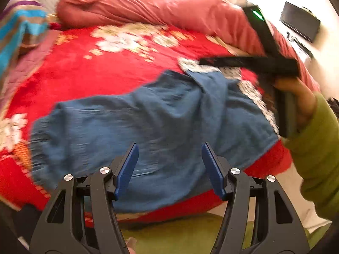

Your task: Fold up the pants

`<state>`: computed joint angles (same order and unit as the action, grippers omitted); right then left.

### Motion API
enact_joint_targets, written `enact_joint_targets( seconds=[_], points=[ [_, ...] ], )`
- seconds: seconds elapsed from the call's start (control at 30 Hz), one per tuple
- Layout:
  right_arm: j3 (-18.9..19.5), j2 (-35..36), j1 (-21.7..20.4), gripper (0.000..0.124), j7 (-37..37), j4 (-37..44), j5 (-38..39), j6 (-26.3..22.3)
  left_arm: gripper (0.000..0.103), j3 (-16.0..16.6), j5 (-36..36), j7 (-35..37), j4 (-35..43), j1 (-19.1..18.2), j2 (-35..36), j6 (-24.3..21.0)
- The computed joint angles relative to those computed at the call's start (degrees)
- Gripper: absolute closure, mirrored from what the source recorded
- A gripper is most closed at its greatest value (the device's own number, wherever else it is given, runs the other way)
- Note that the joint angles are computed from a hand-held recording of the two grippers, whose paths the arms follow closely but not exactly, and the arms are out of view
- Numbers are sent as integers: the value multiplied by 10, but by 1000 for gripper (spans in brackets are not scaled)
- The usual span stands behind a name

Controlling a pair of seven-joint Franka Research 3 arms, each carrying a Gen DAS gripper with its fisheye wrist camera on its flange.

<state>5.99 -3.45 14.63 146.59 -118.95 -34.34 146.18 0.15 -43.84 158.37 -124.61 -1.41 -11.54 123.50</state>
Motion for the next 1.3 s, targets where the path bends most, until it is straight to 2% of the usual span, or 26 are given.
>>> enact_joint_targets(
  seconds=[0.13,0.3,0.37,0.43,0.53,0.57,0.6,0.67,0.8,0.97,1.03,1.1,1.17,1.2,1.3],
  points=[
    [-14,60,2,53,-29,64,18,-31,49,-18,19,-14,20,-12,25,-21],
    [-44,133,17,53,-60,140,62,-71,49,-37,19,-17,37,-21,52,-15],
    [-58,159,25,53,-56,169,69,-102,49,-41,22,-19,39,-21,57,-19],
    [-67,171,27,54,-68,175,81,-101,49,-44,17,-18,33,-21,58,-16],
    [-80,164,30,72,-64,156,82,-81,49,-43,11,-15,29,-19,59,-21],
    [-83,160,31,83,-60,150,75,-78,49,-42,9,-14,29,-17,59,-24],
    [-85,151,30,95,-58,137,73,-63,49,-43,9,-15,31,-17,61,-26],
    [-86,131,26,111,-50,111,71,-32,49,-44,7,-15,34,-16,64,-25],
    [-80,60,19,112,16,39,21,4,49,-46,2,-10,27,-15,61,-17],
    [-48,-46,-21,112,94,-60,-13,39,50,-46,-2,-4,19,-16,56,-5],
    [-32,-94,-40,112,123,-99,-27,43,59,-46,-2,3,7,-18,45,12],
    [-16,-138,-59,112,144,-133,-32,42,75,-46,-1,12,-3,-23,39,33],
    [-1,-185,-74,112,159,-170,-26,39,82,-43,-1,15,-3,-26,39,35],
    [6,-208,-80,112,164,-189,-19,36,94,-40,-2,18,-3,-26,37,30],
    [15,-281,-81,112,157,-244,27,30,103,-34,-9,44,-10,-28,24,28]
  ],
)
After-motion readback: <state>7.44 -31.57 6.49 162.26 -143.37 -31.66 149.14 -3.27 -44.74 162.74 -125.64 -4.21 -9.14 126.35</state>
